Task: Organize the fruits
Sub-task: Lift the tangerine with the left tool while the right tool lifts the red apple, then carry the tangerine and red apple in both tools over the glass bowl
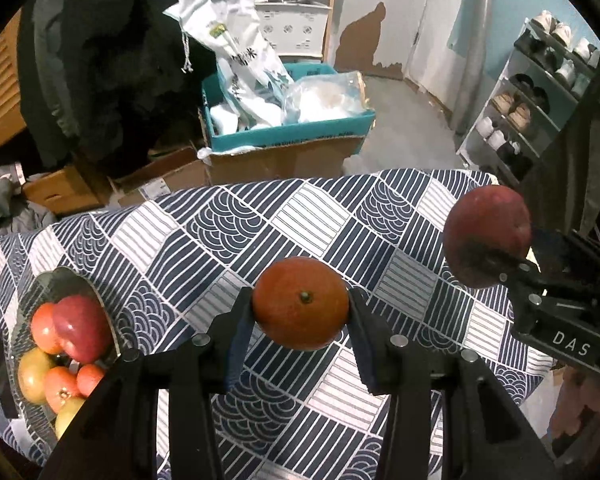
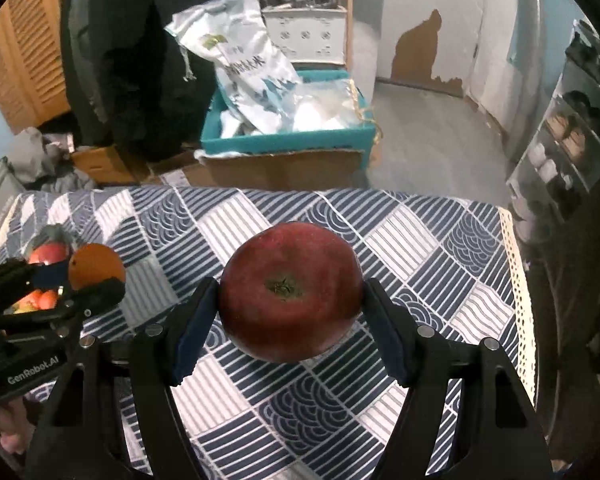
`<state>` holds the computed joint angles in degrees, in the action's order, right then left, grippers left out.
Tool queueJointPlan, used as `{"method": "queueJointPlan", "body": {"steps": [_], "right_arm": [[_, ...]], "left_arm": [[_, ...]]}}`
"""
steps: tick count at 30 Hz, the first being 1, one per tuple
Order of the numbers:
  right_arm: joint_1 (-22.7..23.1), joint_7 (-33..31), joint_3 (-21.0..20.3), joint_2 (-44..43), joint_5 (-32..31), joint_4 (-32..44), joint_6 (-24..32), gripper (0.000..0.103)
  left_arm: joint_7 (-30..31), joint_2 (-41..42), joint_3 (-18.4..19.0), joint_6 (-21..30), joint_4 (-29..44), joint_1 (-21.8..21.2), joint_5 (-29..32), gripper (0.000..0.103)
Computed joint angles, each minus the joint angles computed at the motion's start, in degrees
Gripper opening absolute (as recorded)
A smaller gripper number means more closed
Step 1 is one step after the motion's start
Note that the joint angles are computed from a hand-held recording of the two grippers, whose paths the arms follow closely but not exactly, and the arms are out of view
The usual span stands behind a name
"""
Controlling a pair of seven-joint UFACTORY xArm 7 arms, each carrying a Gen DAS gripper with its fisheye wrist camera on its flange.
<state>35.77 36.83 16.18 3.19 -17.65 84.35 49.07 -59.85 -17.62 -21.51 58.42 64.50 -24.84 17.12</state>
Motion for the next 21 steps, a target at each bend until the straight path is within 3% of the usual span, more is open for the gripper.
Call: {"method": "queueJointPlan", "body": {"steps": [21], "right_arm": [[4.8,-1.6,1.5,2.4,-0.4,8.9,0.1,0.073]], "left_arm": [[0.4,-14.5,-1.8,5.0,-3.3,4.3,-3.2,0.046]]}}
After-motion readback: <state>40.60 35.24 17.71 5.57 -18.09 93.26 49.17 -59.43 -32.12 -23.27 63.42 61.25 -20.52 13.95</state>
